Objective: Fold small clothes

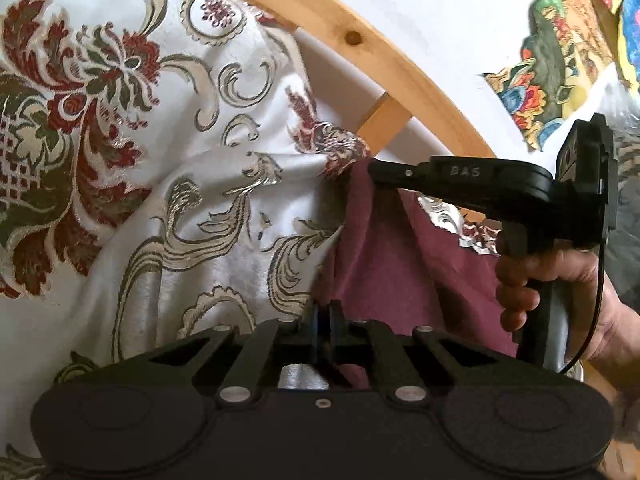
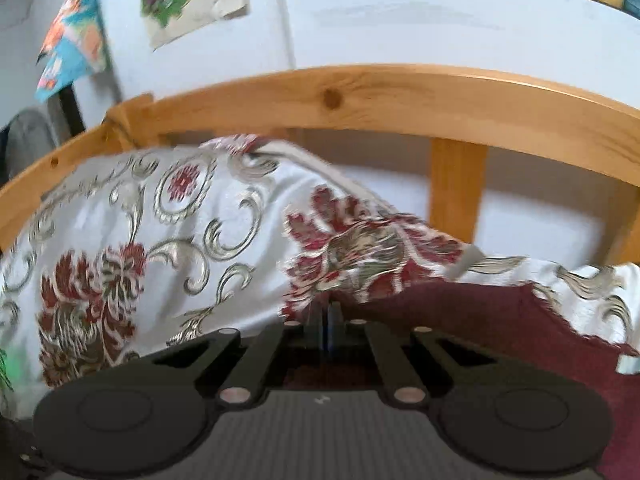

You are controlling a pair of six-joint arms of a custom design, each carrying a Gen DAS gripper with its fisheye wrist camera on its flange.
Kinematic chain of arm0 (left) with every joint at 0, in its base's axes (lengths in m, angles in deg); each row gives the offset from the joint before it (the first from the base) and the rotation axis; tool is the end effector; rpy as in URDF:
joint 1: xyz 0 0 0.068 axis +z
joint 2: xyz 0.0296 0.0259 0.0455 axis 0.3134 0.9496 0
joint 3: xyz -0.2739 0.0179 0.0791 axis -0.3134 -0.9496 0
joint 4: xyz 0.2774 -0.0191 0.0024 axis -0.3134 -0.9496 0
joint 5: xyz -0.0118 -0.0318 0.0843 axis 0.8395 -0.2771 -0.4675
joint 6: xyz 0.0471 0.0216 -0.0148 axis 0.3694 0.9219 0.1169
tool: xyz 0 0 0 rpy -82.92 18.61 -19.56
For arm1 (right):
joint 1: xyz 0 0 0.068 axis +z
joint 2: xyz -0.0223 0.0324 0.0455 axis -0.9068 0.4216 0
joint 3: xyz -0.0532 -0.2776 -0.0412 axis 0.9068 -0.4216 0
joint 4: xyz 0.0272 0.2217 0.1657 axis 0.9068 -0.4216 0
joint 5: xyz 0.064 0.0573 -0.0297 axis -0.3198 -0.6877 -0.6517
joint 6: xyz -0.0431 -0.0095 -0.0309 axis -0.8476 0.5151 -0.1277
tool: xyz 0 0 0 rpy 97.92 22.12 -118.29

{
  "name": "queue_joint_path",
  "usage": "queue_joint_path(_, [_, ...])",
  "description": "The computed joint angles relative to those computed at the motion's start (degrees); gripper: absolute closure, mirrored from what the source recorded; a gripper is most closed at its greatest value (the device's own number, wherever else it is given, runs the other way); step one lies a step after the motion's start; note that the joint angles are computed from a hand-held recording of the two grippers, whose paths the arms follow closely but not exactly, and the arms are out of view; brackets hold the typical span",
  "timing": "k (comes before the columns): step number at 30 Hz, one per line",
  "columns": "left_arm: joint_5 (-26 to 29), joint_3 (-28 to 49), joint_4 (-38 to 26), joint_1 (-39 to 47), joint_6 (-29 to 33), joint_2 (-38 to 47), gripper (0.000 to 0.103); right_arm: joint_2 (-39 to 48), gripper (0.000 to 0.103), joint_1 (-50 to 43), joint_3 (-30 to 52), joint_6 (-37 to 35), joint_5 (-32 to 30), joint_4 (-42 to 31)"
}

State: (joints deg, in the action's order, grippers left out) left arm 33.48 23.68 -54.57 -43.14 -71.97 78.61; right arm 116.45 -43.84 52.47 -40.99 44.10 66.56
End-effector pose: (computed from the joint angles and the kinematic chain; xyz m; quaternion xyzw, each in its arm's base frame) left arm 0.1517 -0.2223 0.0989 -0.2948 0.8092 -0.1901 0.4713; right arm 0.3818 0.1708 0.1843 -0.4334 0.7785 0.2858 0.3528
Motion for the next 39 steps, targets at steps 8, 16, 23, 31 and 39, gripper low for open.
queue_joint_path(8, [-4.8, 3.6, -10.6, -2.2, -1.6, -1.9, 0.043, -8.1, 0.043, -4.4, -5.0, -4.8, 1.8, -2.5])
queue_joint_path(16, [-5.7, 8.5, -12.9, -0.4, 10.7, 1.3, 0.054, -26.7, 0.013, -26.4, -16.0, -22.6, -3.6, -17.0])
queue_joint_path(23, [-2.1, 12.0, -22.3, 1.6, 3.4, 6.0, 0.055, -38.7, 0.007, -46.2, -40.8, -24.2, -7.7, -0.1])
queue_joint_path(31, [-4.1, 21.2, -39.2, -3.9, -3.1, 11.1, 0.016, -30.4, 0.001, -63.5, -56.5, -39.8, -8.7, 13.3])
queue_joint_path(39, [-6.2, 30.1, -52.8, -12.4, -5.0, 12.6, 0.001, -36.8, 0.0, -80.1, -52.6, -62.2, -19.0, -10.3])
